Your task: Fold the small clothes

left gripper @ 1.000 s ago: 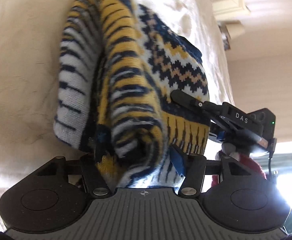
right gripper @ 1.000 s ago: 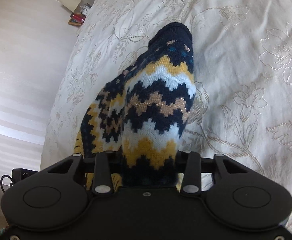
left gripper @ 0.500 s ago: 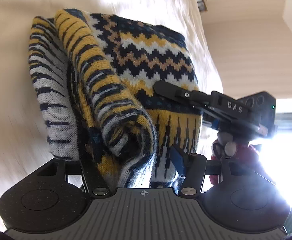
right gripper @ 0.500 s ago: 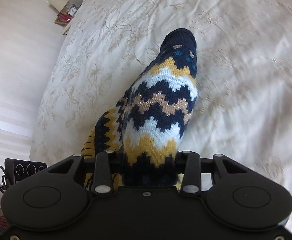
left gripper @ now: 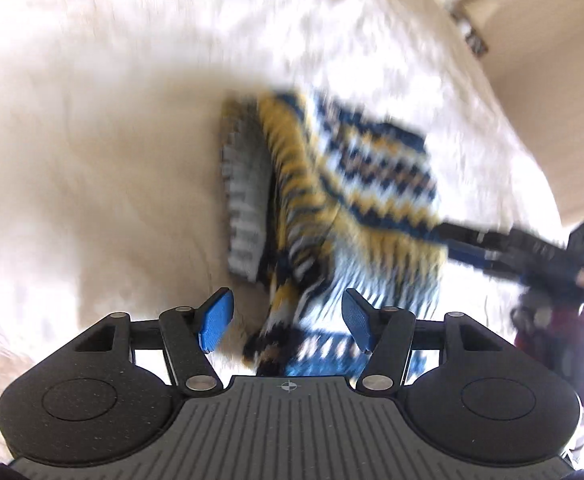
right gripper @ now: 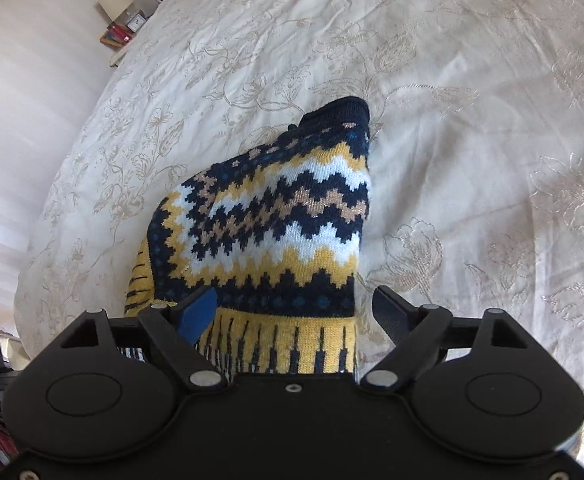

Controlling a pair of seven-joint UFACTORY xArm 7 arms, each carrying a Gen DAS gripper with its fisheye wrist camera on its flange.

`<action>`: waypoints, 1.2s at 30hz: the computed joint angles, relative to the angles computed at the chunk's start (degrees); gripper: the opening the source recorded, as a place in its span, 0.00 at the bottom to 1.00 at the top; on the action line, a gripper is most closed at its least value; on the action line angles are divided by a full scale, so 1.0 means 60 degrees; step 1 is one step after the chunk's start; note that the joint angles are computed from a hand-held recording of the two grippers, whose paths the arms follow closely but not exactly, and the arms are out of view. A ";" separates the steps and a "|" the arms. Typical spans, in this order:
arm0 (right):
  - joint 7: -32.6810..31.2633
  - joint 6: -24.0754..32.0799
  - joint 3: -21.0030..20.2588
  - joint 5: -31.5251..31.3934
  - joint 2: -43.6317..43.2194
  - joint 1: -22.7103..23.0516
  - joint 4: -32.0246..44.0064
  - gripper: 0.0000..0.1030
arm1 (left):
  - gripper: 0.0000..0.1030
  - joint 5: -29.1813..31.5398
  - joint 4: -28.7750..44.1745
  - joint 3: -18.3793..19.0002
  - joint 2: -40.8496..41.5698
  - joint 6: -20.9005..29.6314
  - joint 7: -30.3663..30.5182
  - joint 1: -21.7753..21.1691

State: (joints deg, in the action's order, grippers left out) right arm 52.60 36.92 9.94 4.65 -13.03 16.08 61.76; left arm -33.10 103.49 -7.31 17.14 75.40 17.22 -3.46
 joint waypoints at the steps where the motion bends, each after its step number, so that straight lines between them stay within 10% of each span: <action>1: 0.0049 -0.0047 0.0022 -0.0091 -0.0133 -0.0022 -0.0098 0.84 | 0.58 -0.0009 -0.0130 -0.0058 -0.0249 -0.0392 -0.0189 -0.0165; 8: -0.0001 -0.0407 0.0045 -0.0379 -0.0863 -0.0164 -0.0672 0.84 | 0.68 0.0625 0.1074 -0.0262 0.0813 -0.1486 -0.1453 -0.1008; 16: -0.0135 -0.0239 0.0128 -0.0416 -0.1145 -0.0214 -0.0755 0.85 | 0.65 0.1780 0.3720 -0.0398 0.2789 -0.0286 -0.2379 -0.1411; 20: -0.0139 -0.0160 0.0141 -0.0318 -0.1034 -0.0168 -0.0714 0.86 | 0.15 0.2144 0.3446 -0.0320 0.2758 -0.0656 -0.2505 -0.1488; 24: -0.0112 -0.0168 0.0159 -0.0367 -0.0812 -0.0180 -0.0572 0.87 | 0.10 0.2737 0.2222 -0.0115 0.1948 -0.1613 -0.2309 -0.1475; 36: 0.1650 0.0513 0.0099 -0.1760 0.1230 -0.0663 0.0734 0.92 | 0.12 0.2728 0.2591 -0.0211 0.2267 -0.0951 -0.1798 -0.1140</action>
State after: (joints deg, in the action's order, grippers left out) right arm 62.50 39.99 10.53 -5.91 -5.65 12.10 66.17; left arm -16.73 119.03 -8.57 30.75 69.70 6.43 -10.30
